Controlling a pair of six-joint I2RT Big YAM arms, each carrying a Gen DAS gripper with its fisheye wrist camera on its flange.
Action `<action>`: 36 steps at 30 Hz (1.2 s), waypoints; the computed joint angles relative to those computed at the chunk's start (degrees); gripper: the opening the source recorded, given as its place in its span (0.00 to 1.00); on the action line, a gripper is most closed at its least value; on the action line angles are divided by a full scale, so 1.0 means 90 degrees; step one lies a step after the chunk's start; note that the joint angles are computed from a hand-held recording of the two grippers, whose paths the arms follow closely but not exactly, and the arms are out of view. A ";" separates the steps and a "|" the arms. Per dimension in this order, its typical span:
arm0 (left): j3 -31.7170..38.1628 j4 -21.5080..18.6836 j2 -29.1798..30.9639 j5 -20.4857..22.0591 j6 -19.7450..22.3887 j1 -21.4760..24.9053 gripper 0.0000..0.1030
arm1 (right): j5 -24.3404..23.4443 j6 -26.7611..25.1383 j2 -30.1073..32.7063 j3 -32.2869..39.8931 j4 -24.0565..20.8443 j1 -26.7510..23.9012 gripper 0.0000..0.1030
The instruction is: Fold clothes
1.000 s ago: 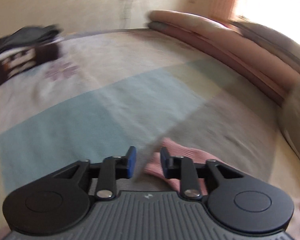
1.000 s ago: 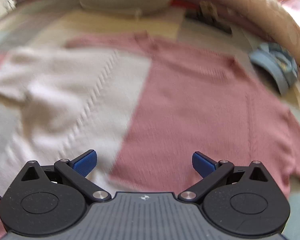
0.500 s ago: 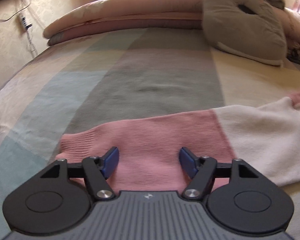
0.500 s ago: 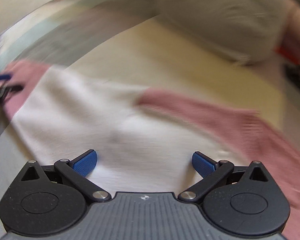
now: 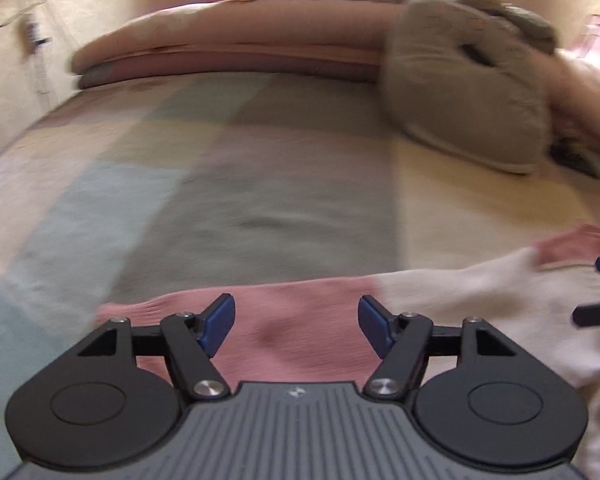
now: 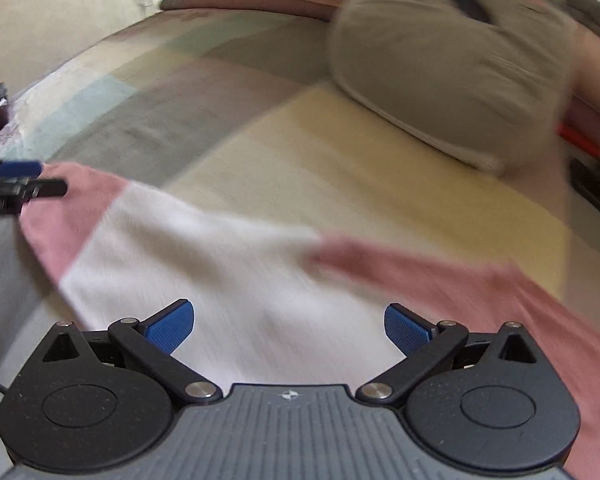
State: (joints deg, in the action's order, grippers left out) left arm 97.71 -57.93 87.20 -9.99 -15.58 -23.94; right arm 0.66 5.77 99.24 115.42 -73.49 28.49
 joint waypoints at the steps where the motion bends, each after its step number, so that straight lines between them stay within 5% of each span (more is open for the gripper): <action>1: 0.0166 0.0019 0.0144 0.0376 0.0038 -0.0065 0.67 | 0.0136 0.0104 -0.0222 -0.0253 -0.0084 -0.0031 1.00; 8: 0.0930 0.0157 0.1128 0.2140 -0.0418 -0.0456 0.69 | 0.0709 0.0842 -0.1850 -0.2235 -0.0842 -0.0339 1.00; 13: 0.0705 0.0306 0.1093 0.1076 -0.0092 -0.0413 0.68 | 0.0824 0.1223 -0.2431 -0.3054 -0.0609 -0.0352 1.00; 19: 0.1709 -0.0697 0.1507 0.0912 -0.0200 -0.0343 0.66 | 0.1175 0.1461 -0.2625 -0.3416 -0.0052 -0.0216 1.00; 28: 0.3674 -0.1005 0.2824 0.2137 0.0585 -0.1070 0.73 | 0.1098 0.1133 -0.3068 -0.3621 -0.0032 -0.0379 1.00; 32: 0.4540 -0.1599 0.3541 0.1085 0.0309 -0.1232 0.66 | 0.1342 0.1205 -0.3437 -0.3815 -0.0330 -0.0532 1.00; 36: 0.5172 -0.1774 0.3804 0.0770 -0.0029 -0.1291 0.65 | 0.1115 0.1461 -0.3754 -0.4256 -0.0270 -0.0912 1.00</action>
